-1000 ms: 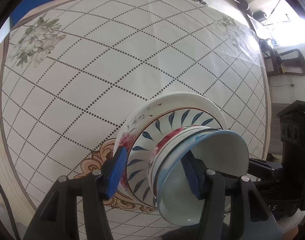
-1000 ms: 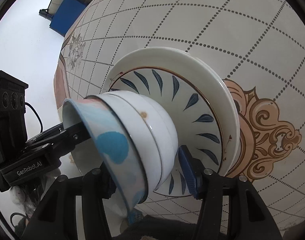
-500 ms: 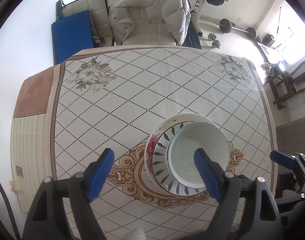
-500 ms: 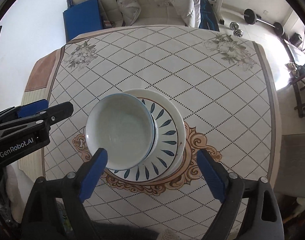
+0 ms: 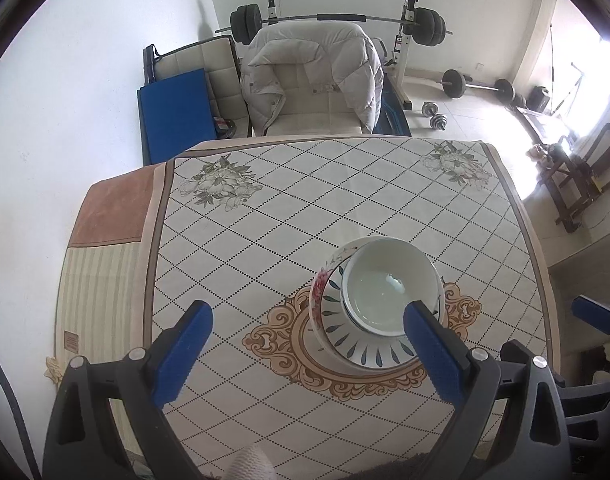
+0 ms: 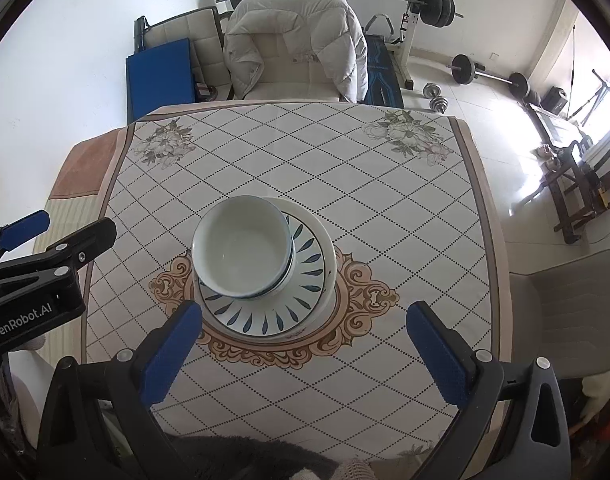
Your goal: Organize plates and bowls
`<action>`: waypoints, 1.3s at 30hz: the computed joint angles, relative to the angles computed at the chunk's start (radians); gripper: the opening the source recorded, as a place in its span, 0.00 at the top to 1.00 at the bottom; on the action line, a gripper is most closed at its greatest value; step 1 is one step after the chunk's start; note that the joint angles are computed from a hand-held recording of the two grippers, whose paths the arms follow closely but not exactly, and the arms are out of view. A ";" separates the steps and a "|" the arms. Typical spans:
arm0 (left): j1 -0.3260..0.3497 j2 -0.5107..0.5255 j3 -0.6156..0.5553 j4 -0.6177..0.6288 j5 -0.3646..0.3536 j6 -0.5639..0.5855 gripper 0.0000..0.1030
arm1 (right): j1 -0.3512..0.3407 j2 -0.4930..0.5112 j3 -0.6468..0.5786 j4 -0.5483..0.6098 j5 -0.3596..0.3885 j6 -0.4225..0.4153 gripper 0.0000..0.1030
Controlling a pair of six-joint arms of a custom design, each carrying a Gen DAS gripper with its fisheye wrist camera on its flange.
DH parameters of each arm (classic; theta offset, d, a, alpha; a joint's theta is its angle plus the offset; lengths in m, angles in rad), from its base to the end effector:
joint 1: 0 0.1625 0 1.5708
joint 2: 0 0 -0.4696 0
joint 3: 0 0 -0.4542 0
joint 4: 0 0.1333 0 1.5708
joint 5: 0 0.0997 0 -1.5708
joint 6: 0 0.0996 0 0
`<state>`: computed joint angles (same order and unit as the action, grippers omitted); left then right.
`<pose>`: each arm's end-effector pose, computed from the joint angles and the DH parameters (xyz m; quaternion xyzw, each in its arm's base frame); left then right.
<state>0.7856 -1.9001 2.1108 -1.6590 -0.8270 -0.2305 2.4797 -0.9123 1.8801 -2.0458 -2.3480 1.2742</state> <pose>-0.1283 -0.4123 0.4269 0.2760 0.8883 -0.1266 0.3447 0.5117 -0.3182 0.0501 -0.0721 -0.8993 0.2220 0.3697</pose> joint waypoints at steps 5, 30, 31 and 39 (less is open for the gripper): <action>-0.036 -0.035 0.002 0.054 -0.022 -0.043 0.05 | 0.039 -0.005 -0.017 0.044 -0.007 0.050 0.00; -0.695 -0.307 -0.115 0.802 -0.065 -0.847 0.05 | 0.388 -0.047 -0.198 0.612 -0.076 0.486 0.00; -0.726 -0.311 -0.124 0.832 -0.073 -0.880 0.05 | 0.405 -0.044 -0.212 0.635 -0.071 0.503 0.00; -0.923 -0.323 -0.189 1.047 -0.139 -1.075 0.05 | 0.499 0.003 -0.336 0.841 -0.031 0.637 0.00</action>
<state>-0.1377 -2.2226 1.9217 -0.6121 -0.9657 -1.3055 2.9792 -0.9094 1.5436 -1.2053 -2.3788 1.9108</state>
